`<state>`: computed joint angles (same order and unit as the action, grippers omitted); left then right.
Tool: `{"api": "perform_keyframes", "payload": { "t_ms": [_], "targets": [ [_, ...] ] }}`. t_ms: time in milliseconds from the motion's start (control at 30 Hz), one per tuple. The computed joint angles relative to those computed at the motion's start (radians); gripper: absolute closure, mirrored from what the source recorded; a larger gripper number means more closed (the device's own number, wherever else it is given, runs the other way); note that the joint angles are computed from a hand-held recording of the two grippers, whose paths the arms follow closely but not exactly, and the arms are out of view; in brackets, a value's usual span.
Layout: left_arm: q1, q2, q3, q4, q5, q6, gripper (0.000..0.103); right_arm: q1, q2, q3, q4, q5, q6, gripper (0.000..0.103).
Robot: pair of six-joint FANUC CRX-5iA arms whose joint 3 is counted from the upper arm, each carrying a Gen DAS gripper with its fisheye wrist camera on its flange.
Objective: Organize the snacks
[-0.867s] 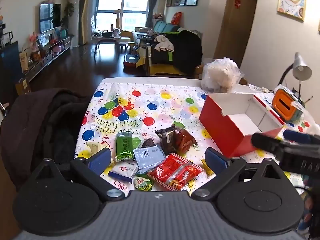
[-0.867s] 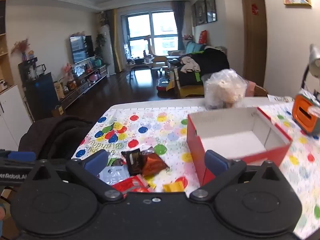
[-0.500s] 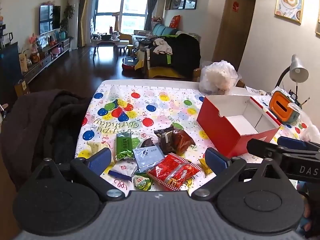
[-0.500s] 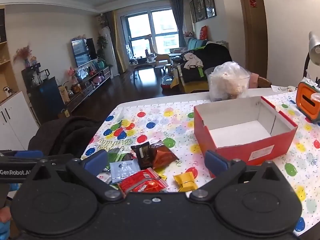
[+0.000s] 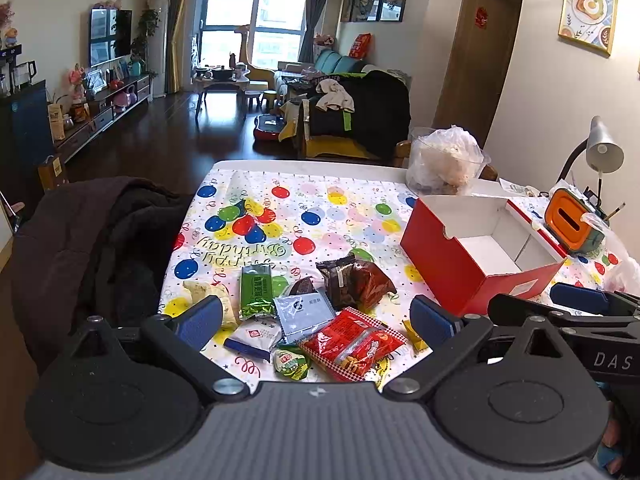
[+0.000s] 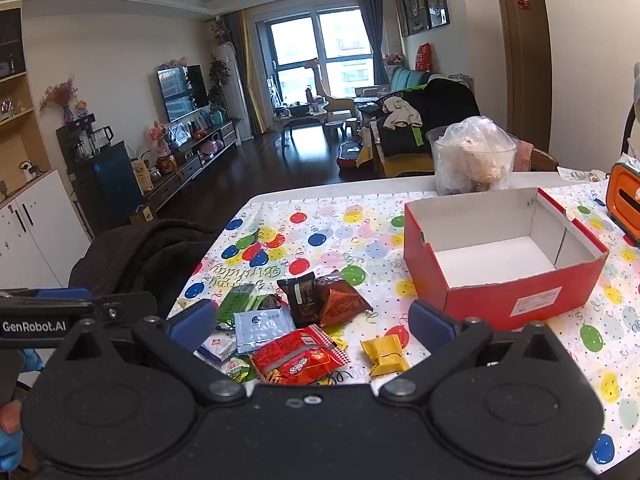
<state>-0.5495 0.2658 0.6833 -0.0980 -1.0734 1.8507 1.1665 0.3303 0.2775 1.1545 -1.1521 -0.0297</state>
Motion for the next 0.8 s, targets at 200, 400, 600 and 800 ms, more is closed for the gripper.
{"api": "perform_keyframes", "payload": {
  "t_ms": [200, 400, 600, 800],
  "targets": [
    [0.003, -0.002, -0.004, 0.007, 0.007, -0.004, 0.002, 0.005, 0.008, 0.013, 0.005, -0.016, 0.020, 0.002],
    [0.007, -0.004, -0.008, 0.013, 0.009, -0.011, 0.002, 0.008, 0.014, 0.023, -0.002, -0.026, 0.024, 0.002],
    [0.006, -0.004, -0.007, 0.011, 0.009, -0.009, 0.002, 0.009, 0.015, 0.027, -0.006, -0.025, 0.028, 0.002],
    [0.012, -0.010, -0.020, 0.015, 0.018, -0.012, 0.002, 0.011, 0.032, 0.051, -0.010, -0.038, 0.039, 0.002]
  ]
}}
